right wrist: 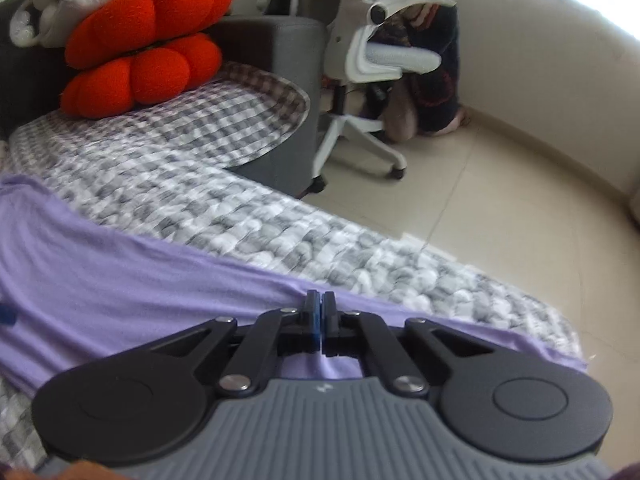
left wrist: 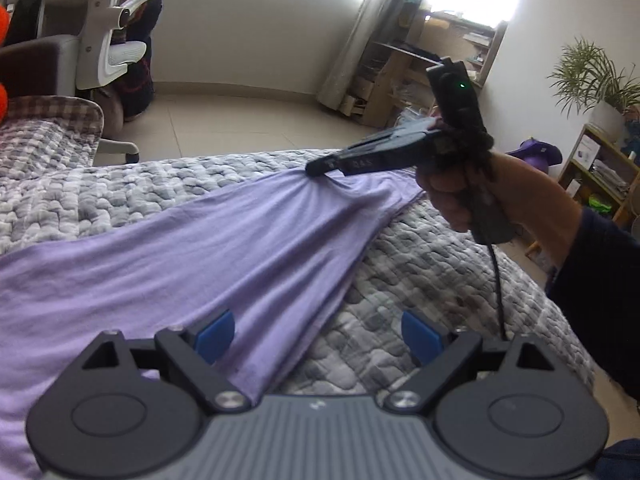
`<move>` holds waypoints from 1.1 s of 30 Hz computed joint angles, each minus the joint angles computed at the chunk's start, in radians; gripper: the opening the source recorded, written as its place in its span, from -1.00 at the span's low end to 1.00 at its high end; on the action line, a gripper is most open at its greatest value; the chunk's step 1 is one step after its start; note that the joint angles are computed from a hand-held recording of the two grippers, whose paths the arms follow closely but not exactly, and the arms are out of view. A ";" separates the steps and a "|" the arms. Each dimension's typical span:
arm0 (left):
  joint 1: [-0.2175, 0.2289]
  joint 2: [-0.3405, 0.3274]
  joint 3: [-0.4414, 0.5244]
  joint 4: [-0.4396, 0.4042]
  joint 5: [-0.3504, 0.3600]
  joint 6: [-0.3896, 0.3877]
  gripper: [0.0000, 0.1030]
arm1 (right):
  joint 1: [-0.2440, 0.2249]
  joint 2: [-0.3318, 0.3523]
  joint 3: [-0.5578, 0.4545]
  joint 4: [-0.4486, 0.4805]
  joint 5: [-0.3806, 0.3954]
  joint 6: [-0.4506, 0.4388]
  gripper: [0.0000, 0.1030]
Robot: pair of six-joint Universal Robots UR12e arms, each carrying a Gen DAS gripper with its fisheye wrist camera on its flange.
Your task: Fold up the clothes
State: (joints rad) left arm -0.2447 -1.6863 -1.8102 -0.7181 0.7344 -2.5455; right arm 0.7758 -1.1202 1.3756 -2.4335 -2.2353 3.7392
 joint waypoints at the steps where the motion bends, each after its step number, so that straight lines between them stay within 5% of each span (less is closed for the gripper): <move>1: 0.001 0.004 -0.007 0.014 -0.005 0.006 0.77 | 0.004 0.005 -0.005 -0.003 -0.021 -0.007 -1.00; 12: 0.004 -0.004 -0.004 -0.064 -0.047 0.076 0.81 | -0.002 -0.008 -0.003 0.011 0.034 -0.071 -0.91; 16: 0.002 -0.004 -0.006 -0.050 -0.041 0.070 0.81 | -0.009 -0.014 -0.004 0.023 0.006 -0.058 -0.26; 17: 0.003 -0.003 -0.007 -0.052 -0.041 0.074 0.81 | -0.011 -0.014 -0.005 0.026 0.004 -0.053 -0.25; 23: 0.008 0.001 -0.009 -0.068 -0.052 0.090 0.81 | -0.027 -0.021 -0.004 0.097 0.066 -0.065 -0.25; 33: 0.006 0.004 -0.010 -0.086 -0.058 0.118 0.82 | -0.035 -0.010 -0.026 0.118 0.134 -0.224 -0.67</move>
